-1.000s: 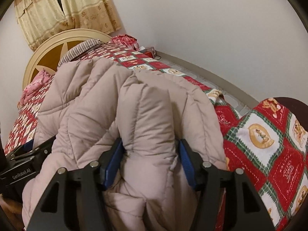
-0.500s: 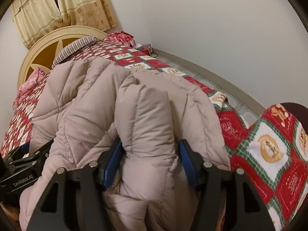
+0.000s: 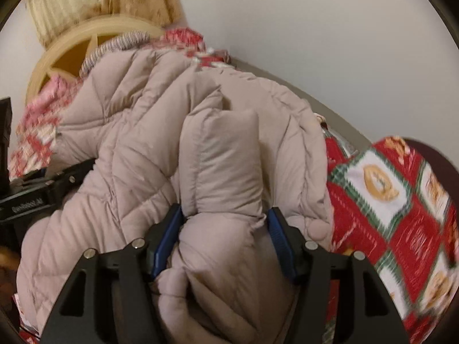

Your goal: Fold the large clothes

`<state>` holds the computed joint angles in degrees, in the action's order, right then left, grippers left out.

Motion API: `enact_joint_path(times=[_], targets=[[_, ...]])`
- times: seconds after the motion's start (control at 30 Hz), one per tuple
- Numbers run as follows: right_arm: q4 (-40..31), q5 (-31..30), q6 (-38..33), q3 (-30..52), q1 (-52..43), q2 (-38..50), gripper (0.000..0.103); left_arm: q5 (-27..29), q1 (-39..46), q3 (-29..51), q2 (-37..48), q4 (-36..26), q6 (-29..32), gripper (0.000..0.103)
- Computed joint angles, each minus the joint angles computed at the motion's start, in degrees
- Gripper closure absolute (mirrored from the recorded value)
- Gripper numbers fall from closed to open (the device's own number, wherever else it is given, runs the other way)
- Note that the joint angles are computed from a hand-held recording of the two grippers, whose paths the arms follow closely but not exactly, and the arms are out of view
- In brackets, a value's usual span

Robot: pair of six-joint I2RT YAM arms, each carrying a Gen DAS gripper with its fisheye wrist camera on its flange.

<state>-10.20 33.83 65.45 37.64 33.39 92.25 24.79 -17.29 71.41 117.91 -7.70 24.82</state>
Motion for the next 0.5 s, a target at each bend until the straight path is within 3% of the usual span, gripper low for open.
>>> enact_joint_path(times=[0.17,0.3,0.4,0.5], targets=[[2.2,0.0,-0.6,-1.8,-1.1,-1.3,0.038,-2.7,-0.3,-4.1,-3.3,3.8,-0.5,0.001],[2.7,4.4,3.1,-4.9,2.5,-4.3,0.035,2.3,3.5,-2.3,-5.7,-3.5,0.2,0.001],[7.8,4.1,2.8,-9.0,2.2,-6.4,0.034,4.9,4.3,2.1,-6.7,-9.2,-2.2,0.001],[8.3,4.8,3.4,-10.2,2.9,-7.4,0.034,6.5,2.4,7.7,-7.1,-11.3,-5.8,0.001]])
